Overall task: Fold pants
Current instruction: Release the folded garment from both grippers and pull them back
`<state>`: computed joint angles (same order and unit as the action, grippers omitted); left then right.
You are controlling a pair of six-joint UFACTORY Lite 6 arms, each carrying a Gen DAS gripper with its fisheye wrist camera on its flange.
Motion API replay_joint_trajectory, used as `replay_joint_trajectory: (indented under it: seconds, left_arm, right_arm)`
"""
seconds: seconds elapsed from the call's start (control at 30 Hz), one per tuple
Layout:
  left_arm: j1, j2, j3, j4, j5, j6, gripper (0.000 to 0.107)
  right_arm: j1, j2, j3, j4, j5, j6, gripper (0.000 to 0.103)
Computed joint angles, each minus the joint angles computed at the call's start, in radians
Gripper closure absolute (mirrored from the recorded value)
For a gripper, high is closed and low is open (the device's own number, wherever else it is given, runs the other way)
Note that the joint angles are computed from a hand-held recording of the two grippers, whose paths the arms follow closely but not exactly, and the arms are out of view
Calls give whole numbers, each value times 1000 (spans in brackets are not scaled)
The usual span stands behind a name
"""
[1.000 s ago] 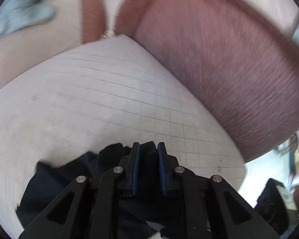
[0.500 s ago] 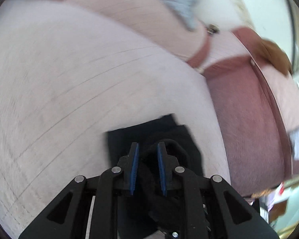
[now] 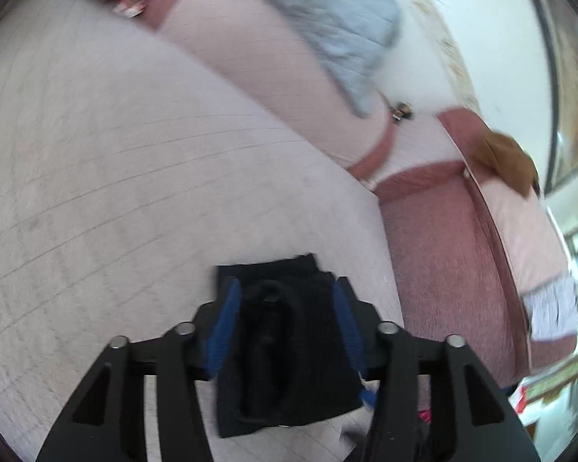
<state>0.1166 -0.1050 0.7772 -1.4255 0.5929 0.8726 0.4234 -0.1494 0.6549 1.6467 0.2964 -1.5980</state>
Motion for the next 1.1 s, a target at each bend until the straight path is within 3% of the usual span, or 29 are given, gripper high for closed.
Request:
replay_joint_trajectory:
  seconds: [0.07,0.23,0.3,0.4,0.47,0.53,0.63,0.77,0.9,1.0,1.1]
  left_arm:
    - [-115,23,45,6,-54,-28,54]
    - [-351,189,144,54,-240,-75,54]
    - [-381,242,150,112,-337,-131,54]
    - [-323,302,108,-73,-349,46,54]
    - [-317,319,84,-97,-410,82,53]
    - [-281,340,68,-116,-374,121,43]
    - [-183,299,0,-220,-225,212,43]
    - [-139,134,-101,-177,-191,179,44]
    - [-216,-50,-144,-130,-257,88,44]
    - [-283,22,-55,-128,-266,86,43]
    - [-290,211,62,-169,-304,115,43]
  right_arm:
    - [-93,-3,-13,12,-13,34,39]
    - [-343,69,3,-70,98,190,39]
    - [-411,83,0,-79,175,215,39]
    - [-443,184,75,-95,228,259,39]
    - [-461,267,129,-114,266,302,39]
    - [-476,329,161,-121,308,342,39]
    - [-507,390,168,-108,364,349,39]
    - [-496,397,165,-81,348,323,39]
    - [-453,368,154,-45,296,296,39]
    - [-413,351,138,-7,251,259,39]
    - [-377,325,116,22,202,223,39]
